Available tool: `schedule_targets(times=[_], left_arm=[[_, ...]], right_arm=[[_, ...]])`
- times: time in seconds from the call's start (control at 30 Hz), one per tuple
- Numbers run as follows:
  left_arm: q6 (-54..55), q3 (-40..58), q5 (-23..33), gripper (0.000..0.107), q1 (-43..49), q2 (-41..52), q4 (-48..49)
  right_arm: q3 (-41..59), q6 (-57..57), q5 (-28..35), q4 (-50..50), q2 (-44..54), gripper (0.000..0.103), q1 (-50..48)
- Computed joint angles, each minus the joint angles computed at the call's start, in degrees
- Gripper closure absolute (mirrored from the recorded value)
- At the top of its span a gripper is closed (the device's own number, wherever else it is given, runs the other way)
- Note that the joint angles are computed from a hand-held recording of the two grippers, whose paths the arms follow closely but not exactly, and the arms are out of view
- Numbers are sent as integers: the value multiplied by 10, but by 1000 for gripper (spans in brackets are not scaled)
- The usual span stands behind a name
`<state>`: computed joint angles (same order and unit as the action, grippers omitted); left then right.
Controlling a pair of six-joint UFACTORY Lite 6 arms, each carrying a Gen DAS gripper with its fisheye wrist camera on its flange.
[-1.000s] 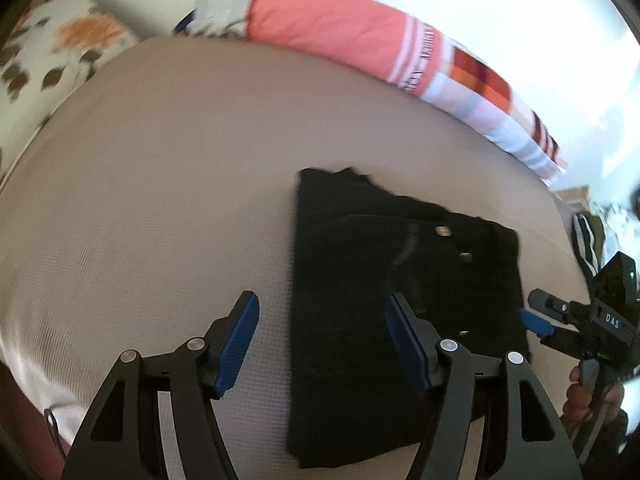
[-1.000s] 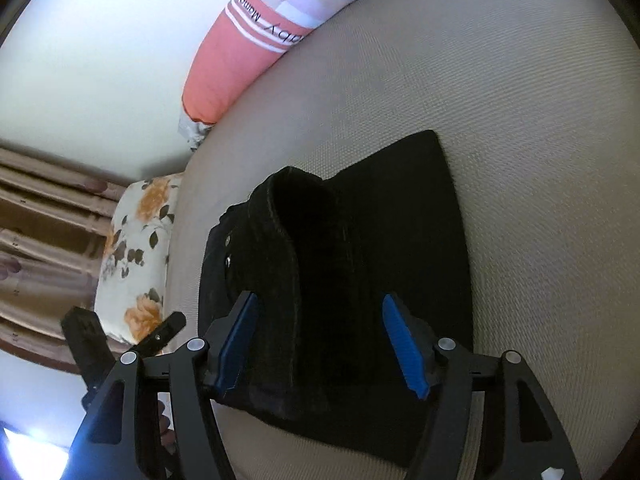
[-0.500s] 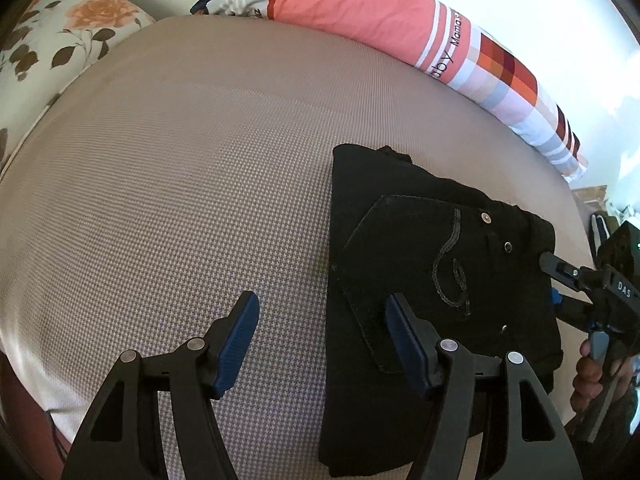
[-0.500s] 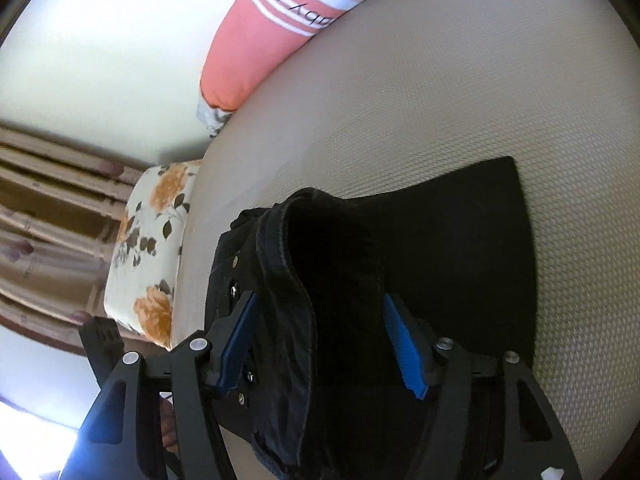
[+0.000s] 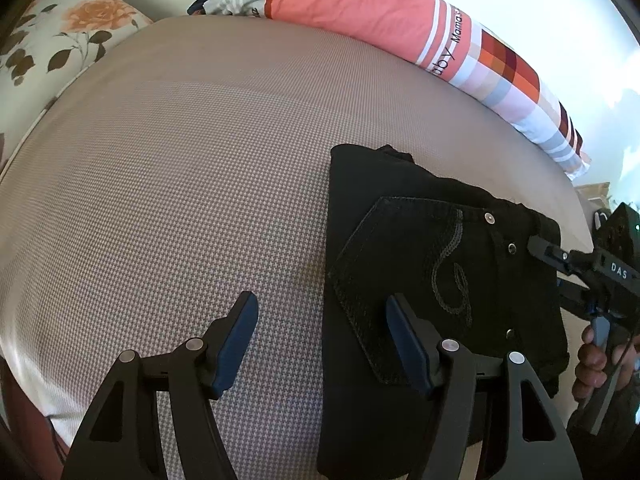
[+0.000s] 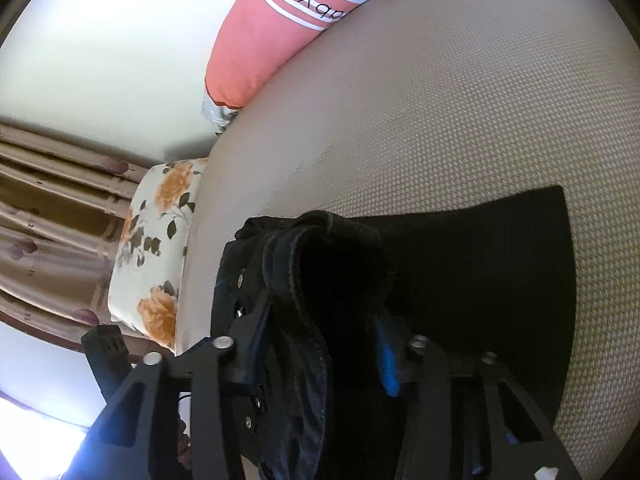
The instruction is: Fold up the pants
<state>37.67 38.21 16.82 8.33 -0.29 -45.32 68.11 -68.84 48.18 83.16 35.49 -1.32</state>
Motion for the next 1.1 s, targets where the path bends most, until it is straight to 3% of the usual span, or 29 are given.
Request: schedule_targets(times=[0.23, 0.4, 0.67, 0.8, 0.93, 1.1], left_arm=[[-14, 1, -5, 39, -4, 0, 12], [-18, 3, -5, 39, -10, -1, 17], [-74, 34, -3, 39, -54, -14, 67], [-126, 54, -23, 39, -96, -2, 115], [-191, 60, -48, 39, -132, 21, 178], [-239, 78, -62, 39, -150, 98, 235]], right_arm=[[-62, 10, -76, 10, -92, 86, 36], [-105, 39, -133, 2, -179, 90, 68], [-156, 78, -99, -20, -293, 91, 4], [-174, 65, -91, -11, -257, 91, -68], [-177, 20, -130, 8, -167, 91, -101], [-164, 27, -117, -8, -151, 80, -115]])
